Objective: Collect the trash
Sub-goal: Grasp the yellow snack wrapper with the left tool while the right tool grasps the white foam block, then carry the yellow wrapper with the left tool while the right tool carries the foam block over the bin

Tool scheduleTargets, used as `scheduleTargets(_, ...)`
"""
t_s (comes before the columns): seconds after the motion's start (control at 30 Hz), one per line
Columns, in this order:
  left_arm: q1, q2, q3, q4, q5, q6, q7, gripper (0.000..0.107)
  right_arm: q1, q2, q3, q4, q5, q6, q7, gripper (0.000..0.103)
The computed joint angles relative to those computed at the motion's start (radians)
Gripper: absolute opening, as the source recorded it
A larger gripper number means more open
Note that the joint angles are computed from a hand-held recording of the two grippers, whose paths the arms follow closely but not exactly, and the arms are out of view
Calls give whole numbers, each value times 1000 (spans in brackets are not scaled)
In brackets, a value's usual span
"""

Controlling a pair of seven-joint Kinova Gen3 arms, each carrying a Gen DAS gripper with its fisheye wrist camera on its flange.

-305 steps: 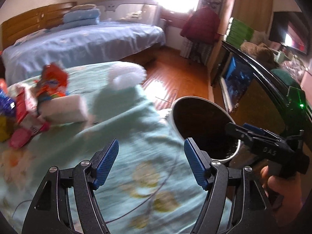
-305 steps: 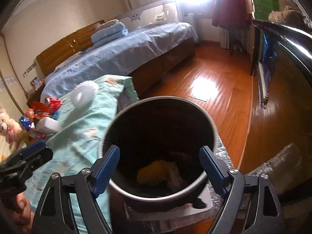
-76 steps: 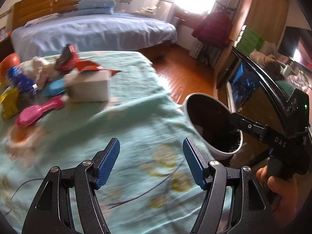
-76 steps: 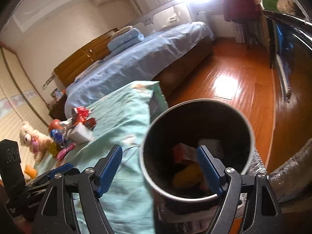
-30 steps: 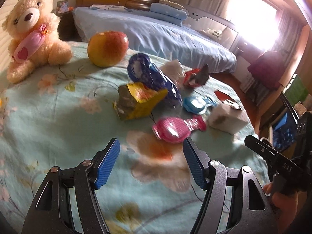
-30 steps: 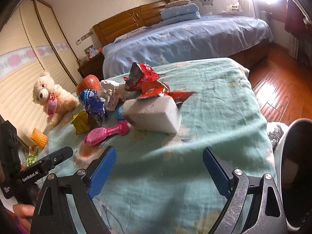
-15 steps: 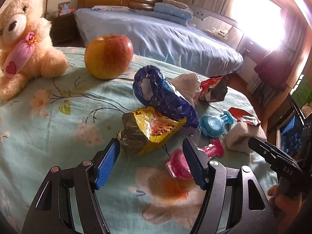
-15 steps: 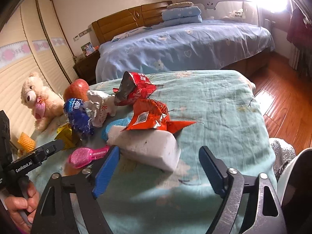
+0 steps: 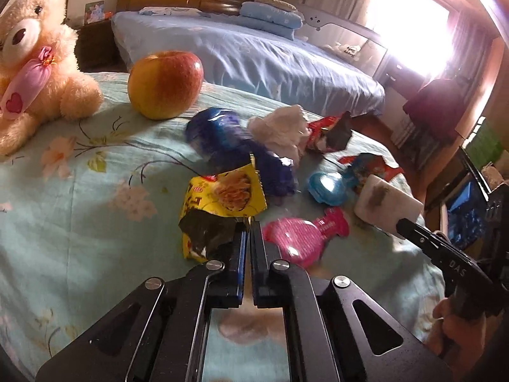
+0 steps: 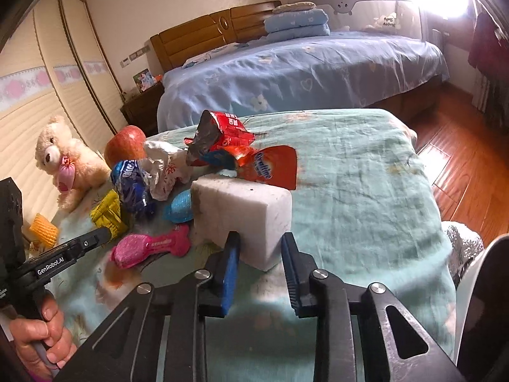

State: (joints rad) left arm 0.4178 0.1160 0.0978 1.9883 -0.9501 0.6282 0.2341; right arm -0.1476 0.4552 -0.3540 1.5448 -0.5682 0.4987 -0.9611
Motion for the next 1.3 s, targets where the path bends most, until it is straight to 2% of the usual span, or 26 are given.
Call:
scheduleTargets(0.27, 39, -30, 44, 14, -31, 33, 63, 2, 130, -76, -101, 128, -188, -58, 164, 25)
scheduleTargets(0.43, 63, -24, 66, 2, -47, 71, 73, 2, 142, -120, -80, 187, -276, -54, 243, 25)
scheduleTargets(0.57, 57, -31, 63, 5, -13, 95, 70, 5, 126, -136, -40, 207, -316, -37, 277, 25)
scheduleTargets(0.6, 55, -35, 62, 8, -10, 101, 73, 12, 124, -139, -31, 211, -325, -33, 286, 25)
scheduleTargets(0.67, 46, -41, 62, 11, 0, 117, 70, 45, 122, -143, -19, 219, -348, -25, 305, 25)
scheduleTargets(0.7, 40, -41, 66, 12, -2, 131, 79, 69, 118, -143, -11, 221, -355, -21, 310, 25)
scheduleTargets(0.73, 51, -43, 53, 17, -14, 133, 94, 75, 112, -144, -3, 222, -358, -17, 313, 25)
scheduleTargets(0.87, 0, -34, 48, 3, 8, 90, 36, 79, 90, -144, 18, 222, -368, -14, 316, 25)
scheduleTargets(1.07, -12, 26, 12, -36, 10, 72, -2, 78, 70, -139, 32, 219, -364, -14, 308, 25)
scheduleTargets(1.1, -6, 34, -2, -41, 18, 72, -11, 66, 69, -138, 34, 217, -362, -12, 303, 25)
scheduleTargets(1.13, -16, 34, -2, -38, 27, 55, -23, 48, 71, -137, 33, 218, -364, -11, 304, 25)
scheduleTargets(1.17, -32, 32, 0, -32, 43, 29, -38, 42, 72, -137, 34, 218, -364, -11, 303, 25)
scheduleTargets(1.23, -10, 32, -22, -26, 35, 24, -32, 26, 77, -139, 32, 219, -370, -10, 308, 25)
scheduleTargets(1.3, -3, 27, -19, -21, 29, 26, -34, 24, 81, -141, 31, 221, -377, -9, 313, 25)
